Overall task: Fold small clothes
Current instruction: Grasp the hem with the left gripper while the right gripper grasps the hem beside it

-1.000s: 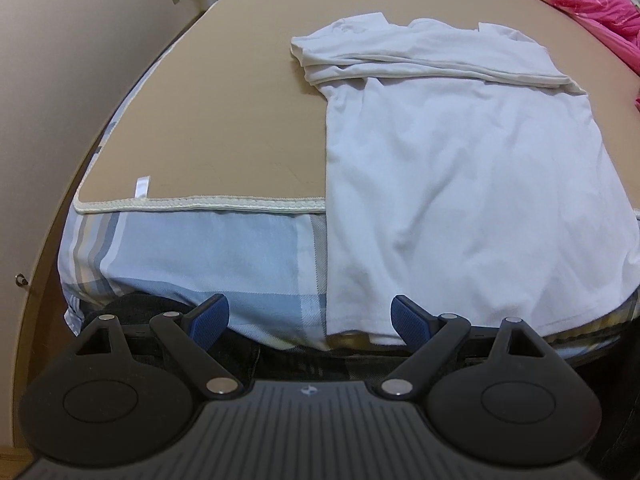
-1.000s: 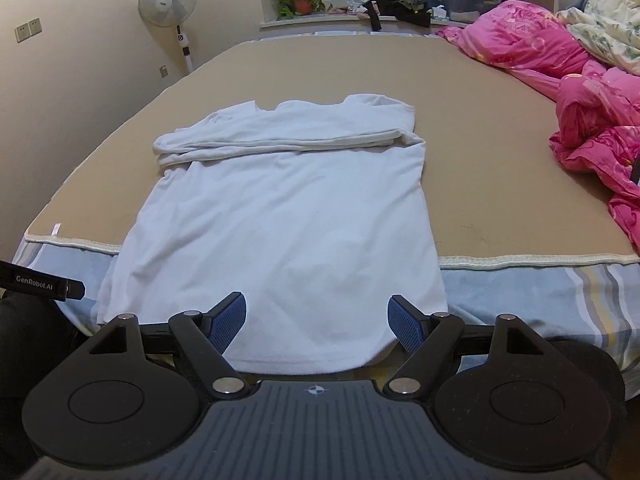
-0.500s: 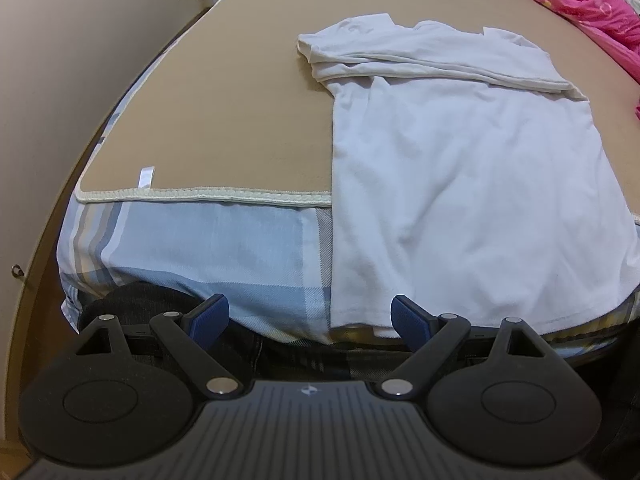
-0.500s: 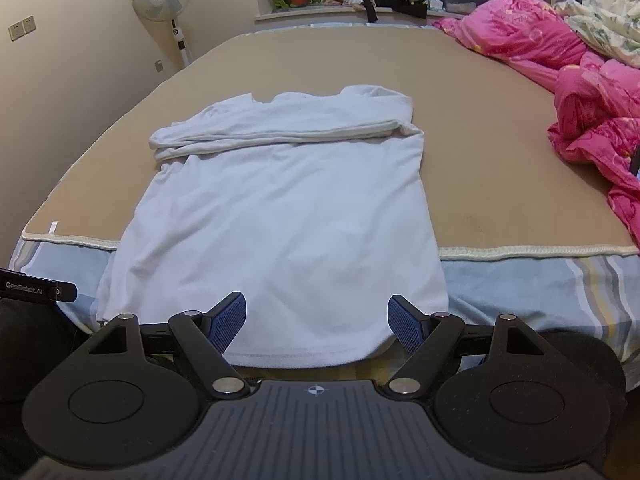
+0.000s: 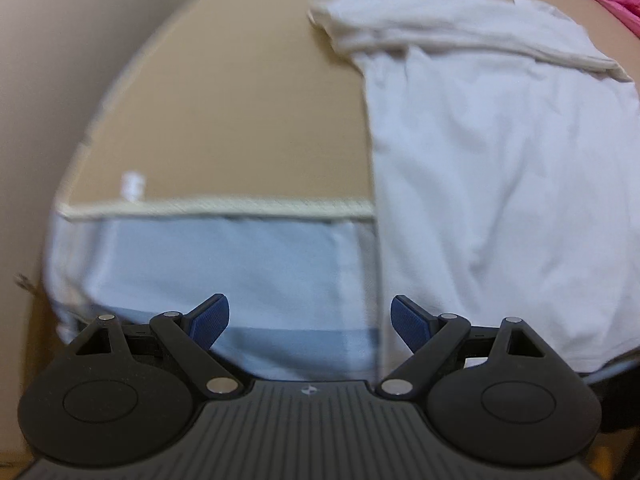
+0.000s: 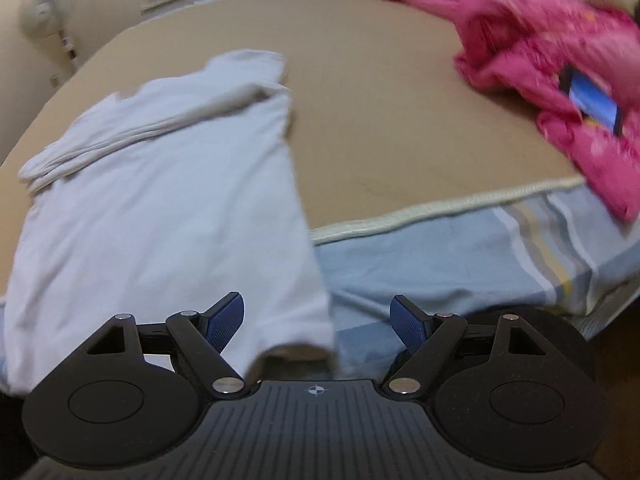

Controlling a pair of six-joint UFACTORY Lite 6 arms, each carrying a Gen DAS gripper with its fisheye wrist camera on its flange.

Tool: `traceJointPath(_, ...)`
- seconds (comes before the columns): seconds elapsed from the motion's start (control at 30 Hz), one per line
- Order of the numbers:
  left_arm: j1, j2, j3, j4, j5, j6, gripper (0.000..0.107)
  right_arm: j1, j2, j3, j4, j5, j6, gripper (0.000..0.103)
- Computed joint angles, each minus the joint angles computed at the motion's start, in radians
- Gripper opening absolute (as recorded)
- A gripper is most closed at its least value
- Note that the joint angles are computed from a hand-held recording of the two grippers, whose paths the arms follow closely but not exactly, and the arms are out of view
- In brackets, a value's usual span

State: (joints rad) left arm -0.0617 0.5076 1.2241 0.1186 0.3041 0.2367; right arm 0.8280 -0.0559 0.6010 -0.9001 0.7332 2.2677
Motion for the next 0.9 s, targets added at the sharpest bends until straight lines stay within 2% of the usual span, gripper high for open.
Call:
traceJointPath(0.1,0.014,0.103,0.106,-0.199,0.080,0.172,0.091,-0.125,0.013,-0.052,-0.072,-0.165,-0.019,0.083)
traceJointPath(0.2,0.004,0.181,0.189,-0.237,0.142,0.176,0.091,-0.221,0.082,-0.055,-0.179,-0.295,0.032,0.083)
traceJointPath(0.27,-0.014,0.190,0.191,-0.224,0.143,0.145,0.091,-0.270,0.133,-0.055,-0.304,-0.391,0.122,0.083)
traceJointPath(0.33,-0.028,0.160,0.165,-0.215,0.142,0.132,0.080,-0.299,0.182,-0.034,-0.319,-0.488,0.118,0.081)
traceJointPath(0.37,-0.025,0.139,0.150,-0.260,0.149,0.183,0.071,-0.290,0.183,-0.031,-0.341,-0.503,0.127,0.067)
traceJointPath(0.4,-0.022,0.119,0.136,-0.305,0.164,0.232,0.068,-0.264,0.180,-0.028,-0.352,-0.487,0.123,0.058)
traceJointPath(0.47,-0.019,0.099,0.117,-0.356,0.177,0.289,0.068,-0.220,0.151,-0.040,-0.390,-0.459,0.146,0.016)
traceJointPath(0.5,-0.018,0.111,0.124,-0.363,0.186,0.303,0.061,-0.220,0.129,-0.058,-0.448,-0.474,0.211,0.011)
traceJointPath(0.53,-0.017,0.130,0.141,-0.373,0.205,0.317,0.050,-0.219,0.114,-0.067,-0.464,-0.478,0.237,0.011)
traceJointPath(0.57,-0.015,0.154,0.172,-0.386,0.242,0.326,0.020,-0.215,0.107,-0.066,-0.441,-0.470,0.221,0.010)
traceJointPath(0.6,-0.025,0.158,0.185,-0.370,0.254,0.292,0.009,-0.211,0.094,-0.062,-0.392,-0.456,0.180,0.010)
traceJointPath(0.7,-0.033,0.090,0.168,-0.315,0.263,0.183,0.005,-0.191,-0.058,-0.078,-0.204,-0.391,0.033,0.009)
traceJointPath(0.9,0.065,-0.212,0.022,-0.561,0.330,0.460,0.002,-0.021,-0.426,-0.053,-0.051,-0.058,-0.144,0.009)
